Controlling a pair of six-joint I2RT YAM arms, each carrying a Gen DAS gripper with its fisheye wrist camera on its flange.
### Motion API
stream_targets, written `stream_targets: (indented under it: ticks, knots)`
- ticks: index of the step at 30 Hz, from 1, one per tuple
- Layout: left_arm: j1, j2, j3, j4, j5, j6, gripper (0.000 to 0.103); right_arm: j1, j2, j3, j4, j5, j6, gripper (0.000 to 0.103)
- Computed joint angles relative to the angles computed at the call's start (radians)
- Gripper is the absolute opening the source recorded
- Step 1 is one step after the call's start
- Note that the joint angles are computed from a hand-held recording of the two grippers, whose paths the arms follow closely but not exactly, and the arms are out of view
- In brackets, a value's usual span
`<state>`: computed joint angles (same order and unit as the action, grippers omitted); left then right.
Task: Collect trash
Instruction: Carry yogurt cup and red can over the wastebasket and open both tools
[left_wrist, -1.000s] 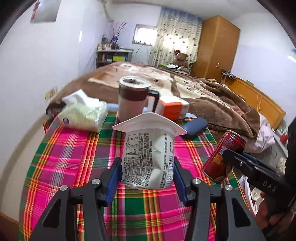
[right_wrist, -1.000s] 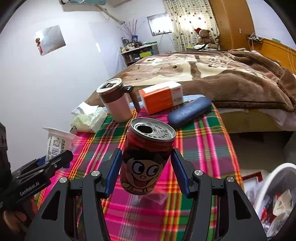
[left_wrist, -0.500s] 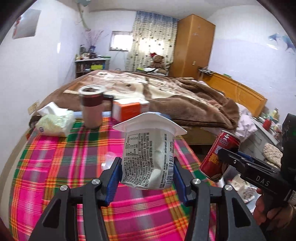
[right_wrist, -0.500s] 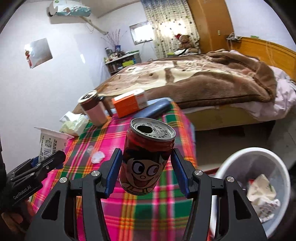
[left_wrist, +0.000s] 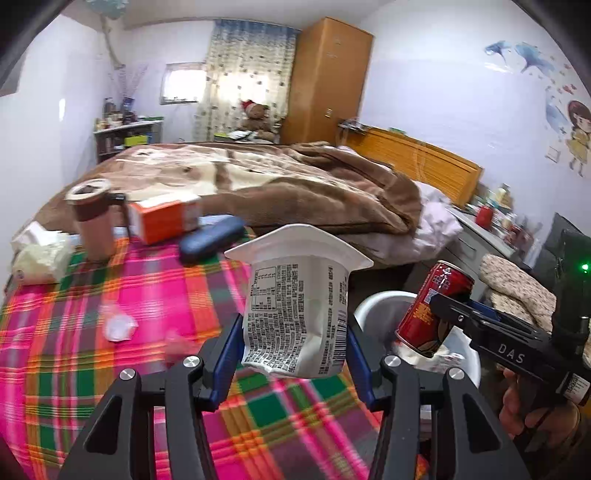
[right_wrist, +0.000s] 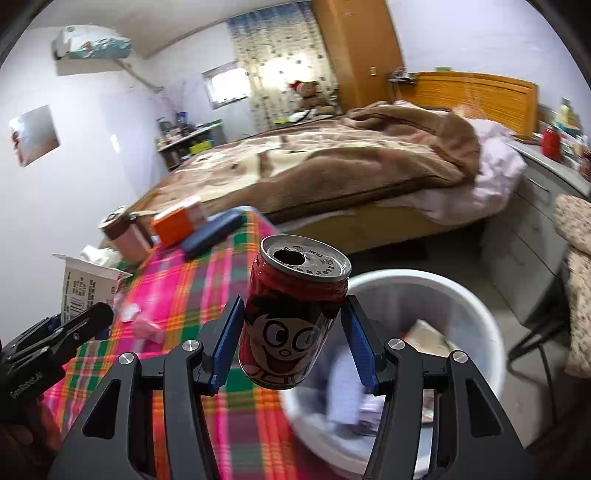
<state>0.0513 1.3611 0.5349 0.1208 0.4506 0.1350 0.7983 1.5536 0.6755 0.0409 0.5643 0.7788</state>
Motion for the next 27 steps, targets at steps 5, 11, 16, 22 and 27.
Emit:
stream_targets:
  ticks: [5,11,16,22,27]
  knots:
    - [-0.156,0.028,-0.012,0.036,-0.053,-0.043,0.053,-0.026,-0.074,-0.065,-0.065,0.039,0.042,0.056]
    - [-0.328,0.113,-0.006,0.100,-0.121,-0.095,0.053,-0.089,-0.134,-0.138,-0.096,0.019,0.048,0.056]
    - [-0.429,0.192,0.006,0.146,-0.183,-0.123,0.053,-0.158,-0.123,-0.182,-0.086,-0.030,0.032,0.056]
    - [-0.500,0.311,0.064,0.183,-0.228,-0.154,0.053,-0.227,-0.139,-0.227,-0.065,-0.086,-0.017,0.056]
    - [-0.535,0.378,0.106,0.180,-0.236,-0.163,0.053,-0.284,-0.132,-0.239,-0.036,-0.143,-0.069,0.056]
